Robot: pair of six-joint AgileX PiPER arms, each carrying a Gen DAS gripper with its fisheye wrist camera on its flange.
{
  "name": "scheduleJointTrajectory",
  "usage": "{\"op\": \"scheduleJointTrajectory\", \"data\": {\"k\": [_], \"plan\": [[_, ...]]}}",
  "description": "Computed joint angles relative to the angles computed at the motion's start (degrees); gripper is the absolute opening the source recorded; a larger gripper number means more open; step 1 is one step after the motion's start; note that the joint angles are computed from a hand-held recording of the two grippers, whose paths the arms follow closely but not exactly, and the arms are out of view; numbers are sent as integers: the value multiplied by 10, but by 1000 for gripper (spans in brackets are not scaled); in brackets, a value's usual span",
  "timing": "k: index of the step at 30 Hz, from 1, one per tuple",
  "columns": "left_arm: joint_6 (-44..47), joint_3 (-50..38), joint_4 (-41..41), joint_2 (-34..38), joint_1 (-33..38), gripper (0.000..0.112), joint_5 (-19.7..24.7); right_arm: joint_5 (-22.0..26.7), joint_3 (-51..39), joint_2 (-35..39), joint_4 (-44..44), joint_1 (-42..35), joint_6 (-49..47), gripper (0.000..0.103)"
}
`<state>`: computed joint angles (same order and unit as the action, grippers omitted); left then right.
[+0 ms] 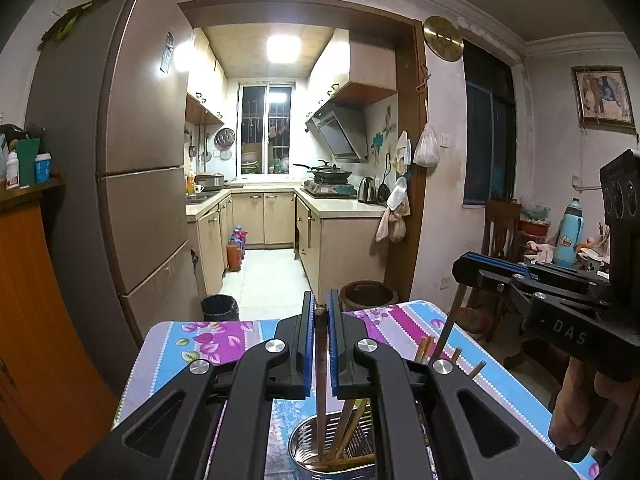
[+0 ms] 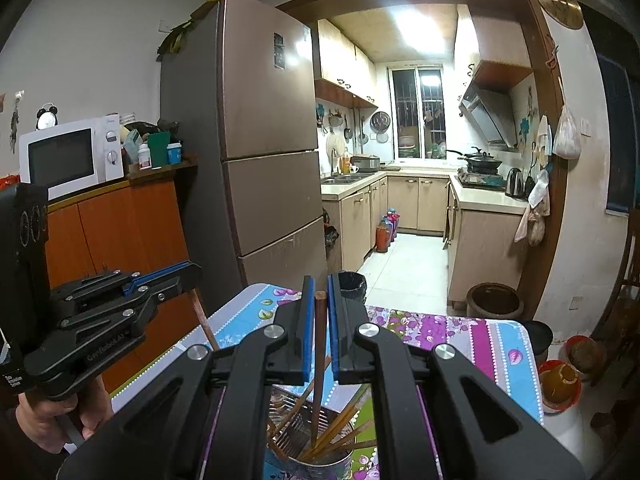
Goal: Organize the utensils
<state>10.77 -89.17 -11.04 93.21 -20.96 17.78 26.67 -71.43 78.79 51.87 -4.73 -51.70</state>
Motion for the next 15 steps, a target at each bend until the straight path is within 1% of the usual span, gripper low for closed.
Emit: {"op": "scheduleJointTrajectory", "data": {"k": [2, 4, 5, 6, 7, 8, 9, 11, 13, 15], "plan": [[17, -2, -18, 5, 5, 8, 2, -1, 3, 2, 0, 1, -2, 5], [17, -15, -21, 13, 8, 8, 15, 10, 0, 6, 7, -2, -9, 5], [12, -15, -16, 14, 8, 11, 16, 12, -1, 6, 4, -3, -6, 6], [5, -19, -9, 17, 9, 16, 20, 12, -1, 6, 0, -2, -4, 8], [9, -16, -13, 14, 11, 30, 18, 13, 0, 4, 3, -4, -7, 16], [8, -8, -11, 9, 12, 39, 10, 14, 2, 1, 14, -8, -15, 21], [6, -5, -9, 7, 13, 41, 7, 12, 8, -5, 26, -12, -24, 30], [18, 1, -24, 1, 17, 45, 5, 14, 11, -13, 35, -19, -30, 32], [4, 7, -14, -5, 18, 51, 0, 19, 12, -23, 36, -25, -29, 34], [-1, 12, -11, -13, 20, 52, 0, 17, 16, -34, 32, -25, -25, 35]]}}
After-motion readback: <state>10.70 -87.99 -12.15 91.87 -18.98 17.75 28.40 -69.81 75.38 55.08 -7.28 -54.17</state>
